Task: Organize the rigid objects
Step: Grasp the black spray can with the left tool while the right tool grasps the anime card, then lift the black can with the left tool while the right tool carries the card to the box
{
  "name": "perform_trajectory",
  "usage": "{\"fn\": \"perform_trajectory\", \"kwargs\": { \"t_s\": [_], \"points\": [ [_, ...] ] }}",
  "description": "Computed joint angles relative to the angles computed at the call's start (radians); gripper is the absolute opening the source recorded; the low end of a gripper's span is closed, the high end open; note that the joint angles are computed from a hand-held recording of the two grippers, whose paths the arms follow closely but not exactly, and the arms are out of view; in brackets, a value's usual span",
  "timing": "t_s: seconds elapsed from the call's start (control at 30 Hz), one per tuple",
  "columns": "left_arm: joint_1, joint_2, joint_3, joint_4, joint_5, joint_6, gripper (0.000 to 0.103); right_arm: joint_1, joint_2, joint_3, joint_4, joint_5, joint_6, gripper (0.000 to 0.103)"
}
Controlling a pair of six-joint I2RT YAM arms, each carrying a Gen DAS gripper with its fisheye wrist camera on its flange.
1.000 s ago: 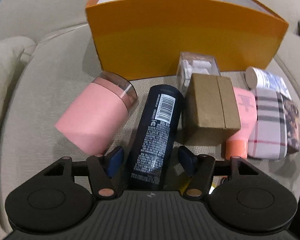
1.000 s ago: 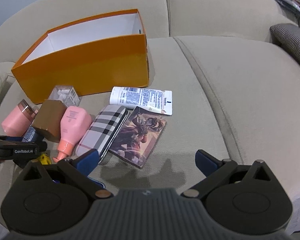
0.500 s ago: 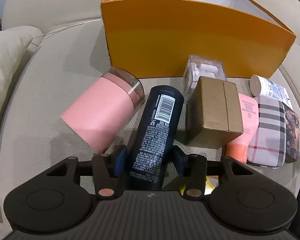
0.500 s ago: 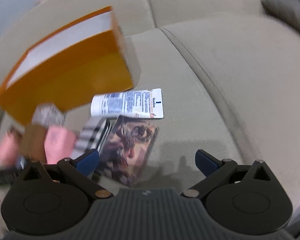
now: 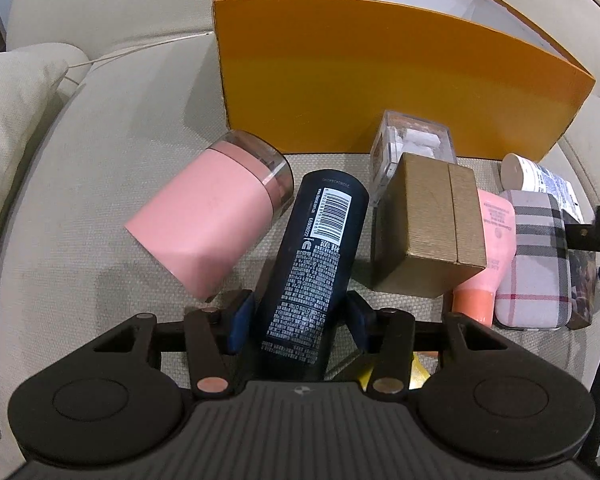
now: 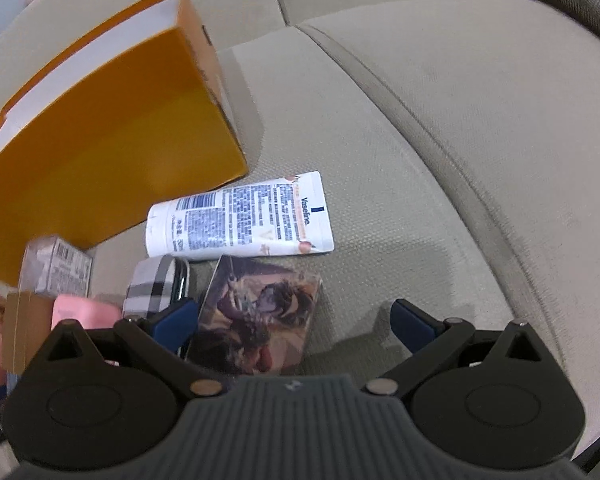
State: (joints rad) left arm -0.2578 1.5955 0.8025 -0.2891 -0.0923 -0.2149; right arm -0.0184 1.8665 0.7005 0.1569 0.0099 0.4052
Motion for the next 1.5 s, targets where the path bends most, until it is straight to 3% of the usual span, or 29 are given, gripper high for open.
{"fn": "perform_trajectory", "kwargs": {
  "t_s": [0.2,0.33,0.43,0.5,0.57,0.7,0.83,0.93,1.2,1.5],
  "points": [
    [-0.003,-0.003,-0.001,-0.006,-0.002,-0.001,0.06,0.02,0.02,0.052,-0.084,0.025,-0.042,0.102],
    [-0.004,-0.008,0.0,-0.013,0.001,0.006,0.055,0.023,0.009,0.062,-0.19,0.032,-0.134,0.096],
    [-0.02,-0.008,-0.001,-0.011,-0.022,0.009,0.054,0.011,-0.028,0.017,-0.161,0.008,-0.147,0.085],
    [-0.024,-0.01,-0.003,-0.009,-0.028,0.01,0.054,0.021,-0.053,-0.022,-0.112,0.012,-0.153,0.068],
    [-0.015,-0.015,-0.008,-0.006,-0.015,0.0,0.053,0.038,-0.065,-0.042,-0.083,0.024,-0.156,0.061],
    [0.013,-0.032,-0.017,-0.012,0.029,-0.008,0.052,0.057,-0.095,-0.104,-0.031,0.041,-0.141,0.06],
    [0.056,-0.087,-0.041,-0.014,0.098,-0.016,0.051,-0.008,-0.098,-0.127,0.015,-0.032,-0.13,0.06],
    [0.051,-0.139,-0.055,-0.023,0.091,-0.01,0.049,-0.035,-0.123,-0.174,0.054,-0.077,-0.127,0.06],
    [0.052,-0.203,-0.074,-0.052,0.102,-0.026,0.048,-0.082,-0.311,-0.242,-0.038,-0.142,-0.133,0.06],
    [0.09,-0.288,-0.079,-0.089,0.166,-0.063,0.047,-0.074,-0.31,-0.239,-0.025,-0.165,-0.091,0.06]
  ]
}}
